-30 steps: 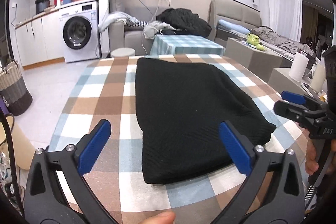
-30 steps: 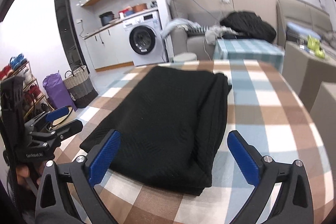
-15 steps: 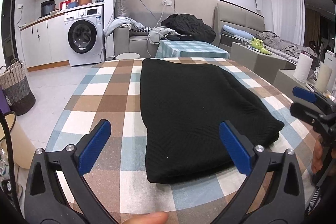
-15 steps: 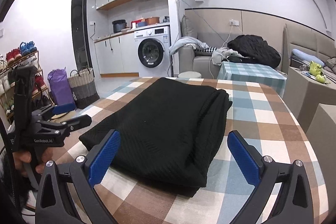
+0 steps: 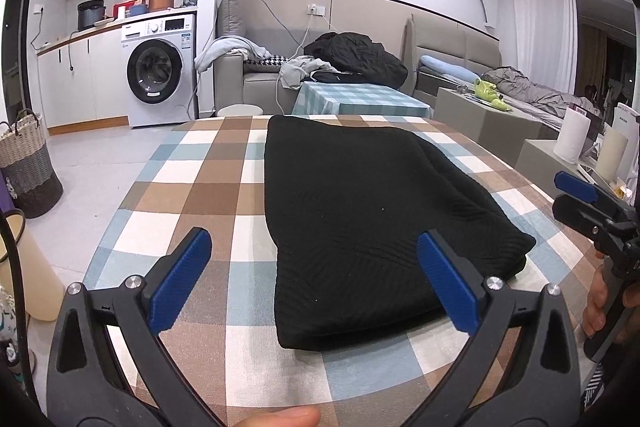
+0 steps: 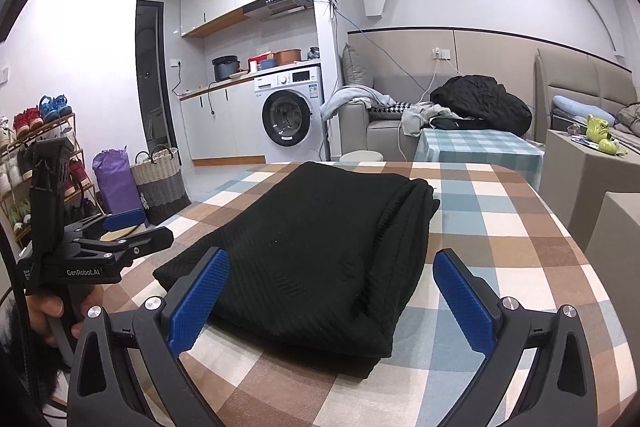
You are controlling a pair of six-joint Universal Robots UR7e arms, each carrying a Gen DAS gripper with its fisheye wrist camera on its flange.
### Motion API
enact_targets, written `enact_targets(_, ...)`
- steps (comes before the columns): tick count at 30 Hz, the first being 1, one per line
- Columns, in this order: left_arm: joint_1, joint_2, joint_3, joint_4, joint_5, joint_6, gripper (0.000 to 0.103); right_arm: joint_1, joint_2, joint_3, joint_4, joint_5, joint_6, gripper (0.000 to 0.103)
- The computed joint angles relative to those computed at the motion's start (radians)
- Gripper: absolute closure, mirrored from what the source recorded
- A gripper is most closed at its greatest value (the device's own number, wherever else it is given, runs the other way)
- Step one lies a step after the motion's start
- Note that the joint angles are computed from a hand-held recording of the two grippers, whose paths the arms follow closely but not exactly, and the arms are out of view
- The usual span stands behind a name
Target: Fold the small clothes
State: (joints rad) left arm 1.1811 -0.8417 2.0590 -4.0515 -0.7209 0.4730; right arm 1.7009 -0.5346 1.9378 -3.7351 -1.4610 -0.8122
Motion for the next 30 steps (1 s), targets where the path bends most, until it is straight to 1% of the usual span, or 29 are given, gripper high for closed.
enact_targets(9, -0.002, 0.001, 0.000, -0.002, -0.006, 0.024, 0.001, -0.002, 0.003, 0.013, -0.033, 0.017, -0.020, 0.000)
enact_targets(30, -0.001, 0.001, -0.002, 0.000, -0.011, 0.026, 0.001, -0.004, -0.001, 0.021, -0.052, 0.021, -0.010, 0.000)
